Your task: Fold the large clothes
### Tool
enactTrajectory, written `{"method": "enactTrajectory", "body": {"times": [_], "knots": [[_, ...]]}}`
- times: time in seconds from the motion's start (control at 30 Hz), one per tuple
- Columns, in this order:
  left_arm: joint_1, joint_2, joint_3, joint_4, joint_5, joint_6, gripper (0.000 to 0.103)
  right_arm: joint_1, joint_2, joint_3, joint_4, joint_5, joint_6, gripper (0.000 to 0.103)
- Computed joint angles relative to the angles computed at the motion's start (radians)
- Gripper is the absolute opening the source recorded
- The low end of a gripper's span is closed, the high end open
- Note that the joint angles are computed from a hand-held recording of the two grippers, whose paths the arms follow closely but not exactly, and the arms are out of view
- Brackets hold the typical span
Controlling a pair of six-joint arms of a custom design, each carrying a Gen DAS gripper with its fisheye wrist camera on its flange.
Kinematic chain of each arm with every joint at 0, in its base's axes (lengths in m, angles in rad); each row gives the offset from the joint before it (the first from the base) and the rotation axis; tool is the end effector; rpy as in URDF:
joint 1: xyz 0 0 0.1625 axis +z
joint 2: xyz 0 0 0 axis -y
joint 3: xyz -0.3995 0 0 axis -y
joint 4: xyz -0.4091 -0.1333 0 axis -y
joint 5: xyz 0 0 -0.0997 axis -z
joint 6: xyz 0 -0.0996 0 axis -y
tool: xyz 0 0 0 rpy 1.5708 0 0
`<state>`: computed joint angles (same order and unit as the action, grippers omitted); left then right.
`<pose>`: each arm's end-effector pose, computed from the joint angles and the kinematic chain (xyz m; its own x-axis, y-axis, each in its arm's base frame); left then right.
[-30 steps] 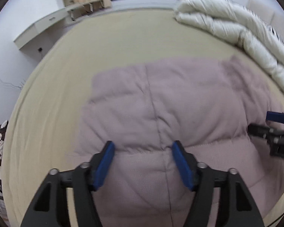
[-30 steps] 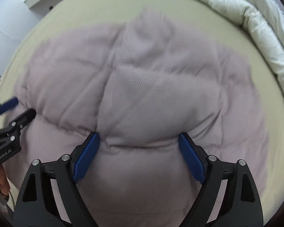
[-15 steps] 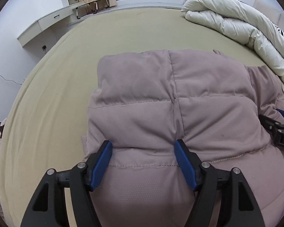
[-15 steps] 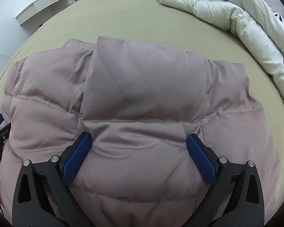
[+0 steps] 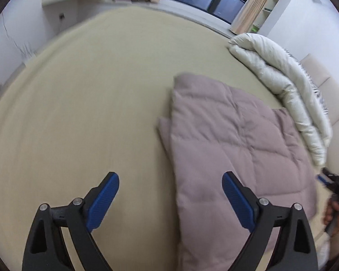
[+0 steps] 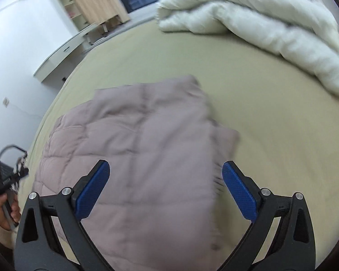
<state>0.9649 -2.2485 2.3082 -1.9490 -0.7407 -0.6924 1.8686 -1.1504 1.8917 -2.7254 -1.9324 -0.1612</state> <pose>0.0142 -0.3427 0.4167 -0.8735 -0.3488 -0.3396 -0.0218 0.7249 -0.6885 0.2679 -0.5386 0.2057 -0.8806 -0.2773 0.3842 -0.4154 0.8419 -0.3444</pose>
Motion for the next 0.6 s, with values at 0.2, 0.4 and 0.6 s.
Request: {"method": "enactTrajectory", "body": {"times": [0.2,0.4,0.6], "knots": [[0.214,0.120,0.011,-0.274,-0.273,0.139,0.095,-0.205,-0.099,0.055,0.087,0.242,0.101,0.101],[0.337,0.211,-0.031,-0.379,-0.457,0.217,0.094,-0.266,-0.056,0.019,0.187,0.333,0.011,0.097],[0.397,0.266,-0.056,-0.433,-0.573,0.231,0.083,-0.267,0.023,-0.066,0.274,0.398,-0.014,0.088]]}}
